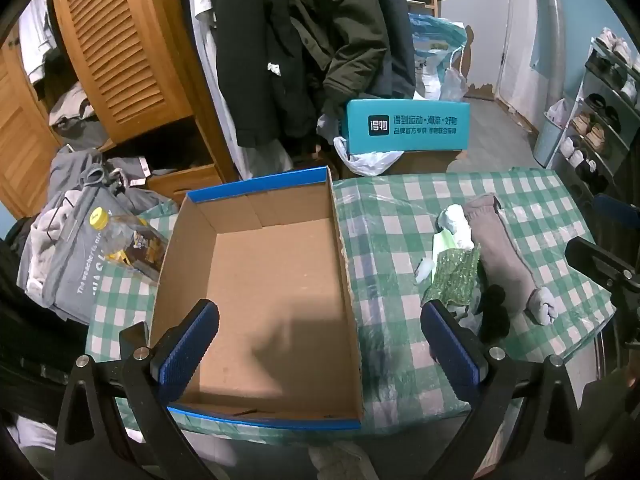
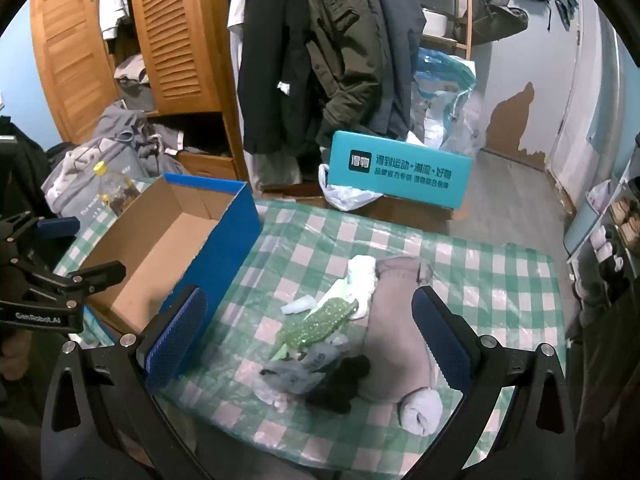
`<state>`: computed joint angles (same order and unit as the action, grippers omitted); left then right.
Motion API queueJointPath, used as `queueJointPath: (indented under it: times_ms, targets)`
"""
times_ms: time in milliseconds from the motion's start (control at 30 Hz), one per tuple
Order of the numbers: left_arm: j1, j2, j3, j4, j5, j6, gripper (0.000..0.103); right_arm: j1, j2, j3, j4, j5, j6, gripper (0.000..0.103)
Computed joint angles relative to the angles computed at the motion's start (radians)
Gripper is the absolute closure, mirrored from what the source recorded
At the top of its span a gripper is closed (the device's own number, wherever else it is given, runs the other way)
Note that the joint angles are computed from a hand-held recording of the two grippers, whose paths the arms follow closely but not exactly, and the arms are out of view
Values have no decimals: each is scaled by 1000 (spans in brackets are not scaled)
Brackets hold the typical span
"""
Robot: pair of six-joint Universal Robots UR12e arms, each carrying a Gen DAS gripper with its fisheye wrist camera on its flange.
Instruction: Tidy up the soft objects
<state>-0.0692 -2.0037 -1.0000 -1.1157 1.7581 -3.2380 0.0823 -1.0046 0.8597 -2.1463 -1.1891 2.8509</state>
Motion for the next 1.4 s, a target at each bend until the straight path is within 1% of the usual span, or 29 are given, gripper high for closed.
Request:
queueJointPath:
  times_ms: [167, 533, 1400]
  targets:
    - [0, -1, 2, -4, -7, -10, 1, 0, 0, 0, 0, -2, -2, 2]
    - [2, 1, -3, 12, -21, 4, 1, -1, -2, 4, 1, -2, -9, 2]
    - [2, 4, -10, 21, -18, 5, 1, -1, -1, 2, 6, -6, -9, 2]
